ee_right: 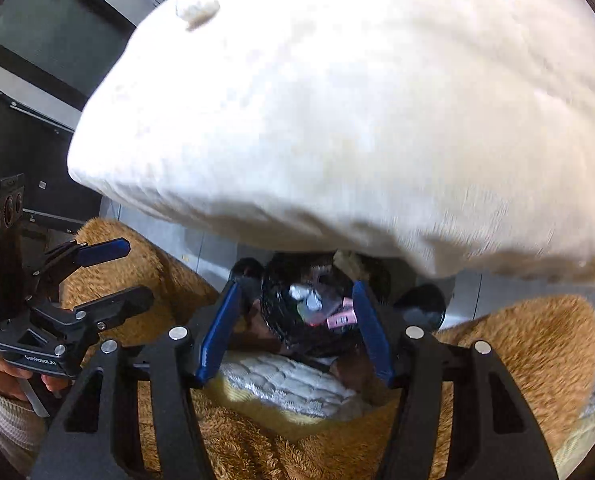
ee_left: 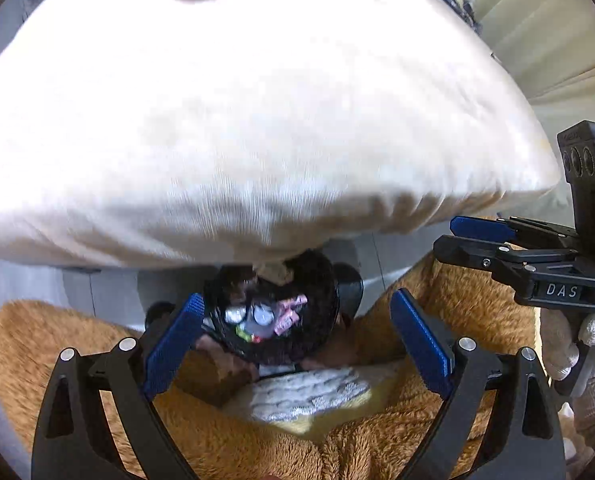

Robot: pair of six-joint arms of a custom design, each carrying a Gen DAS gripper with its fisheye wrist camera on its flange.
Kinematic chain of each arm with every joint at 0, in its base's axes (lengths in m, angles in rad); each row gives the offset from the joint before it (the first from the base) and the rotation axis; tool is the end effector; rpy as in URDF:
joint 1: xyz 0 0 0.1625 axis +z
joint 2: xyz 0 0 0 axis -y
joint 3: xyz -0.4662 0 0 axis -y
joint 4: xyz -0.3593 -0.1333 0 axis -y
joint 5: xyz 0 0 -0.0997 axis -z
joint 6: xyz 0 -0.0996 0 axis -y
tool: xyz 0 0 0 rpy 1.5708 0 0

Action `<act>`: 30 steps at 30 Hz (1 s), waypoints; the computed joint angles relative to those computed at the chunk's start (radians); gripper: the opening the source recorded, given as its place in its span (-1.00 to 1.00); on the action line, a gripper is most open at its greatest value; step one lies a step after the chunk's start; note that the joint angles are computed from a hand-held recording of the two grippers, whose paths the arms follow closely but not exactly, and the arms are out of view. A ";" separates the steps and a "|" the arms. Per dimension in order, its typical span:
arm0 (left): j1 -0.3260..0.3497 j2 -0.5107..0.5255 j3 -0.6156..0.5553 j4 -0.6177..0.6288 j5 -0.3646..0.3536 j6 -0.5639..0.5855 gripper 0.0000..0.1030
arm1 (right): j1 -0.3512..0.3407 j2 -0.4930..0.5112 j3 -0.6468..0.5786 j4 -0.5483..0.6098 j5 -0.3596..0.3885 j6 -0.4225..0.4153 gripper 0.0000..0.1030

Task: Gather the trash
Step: 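Move both tools back over the bed toward the last two items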

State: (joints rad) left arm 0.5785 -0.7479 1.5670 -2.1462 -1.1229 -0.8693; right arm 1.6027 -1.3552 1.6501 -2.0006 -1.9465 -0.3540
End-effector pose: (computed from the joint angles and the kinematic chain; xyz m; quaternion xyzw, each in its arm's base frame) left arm -0.4580 -0.5098 0.1059 0.0864 0.9643 -0.1060 0.2267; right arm 0.1144 -0.5514 0.4351 0.1756 -0.9644 0.0355 0.1945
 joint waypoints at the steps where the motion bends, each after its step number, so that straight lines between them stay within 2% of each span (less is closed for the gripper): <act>1: -0.002 -0.001 -0.012 0.007 0.012 0.008 0.79 | 0.005 0.004 -0.015 -0.008 0.007 -0.002 0.15; 10: 0.013 0.018 -0.149 0.076 0.126 0.089 0.79 | 0.049 0.073 -0.158 -0.059 0.046 -0.028 0.15; 12: 0.023 0.026 -0.181 0.093 0.154 0.105 0.80 | 0.057 0.097 -0.191 -0.072 0.051 -0.031 0.45; 14: 0.033 0.032 -0.207 0.100 0.173 0.121 0.80 | 0.066 0.118 -0.217 -0.092 0.043 -0.038 0.46; 17: 0.045 0.049 -0.245 0.099 0.215 0.156 0.88 | 0.073 0.154 -0.260 -0.111 0.043 -0.038 0.59; 21: 0.069 0.078 -0.311 0.115 0.237 0.208 0.88 | 0.075 0.215 -0.343 -0.114 0.051 -0.040 0.60; 26: 0.108 0.112 -0.388 0.130 0.267 0.233 0.88 | 0.077 0.298 -0.431 -0.186 0.084 -0.081 0.60; 30: 0.141 0.140 -0.453 0.145 0.269 0.255 0.88 | 0.077 0.381 -0.543 -0.160 0.076 -0.078 0.60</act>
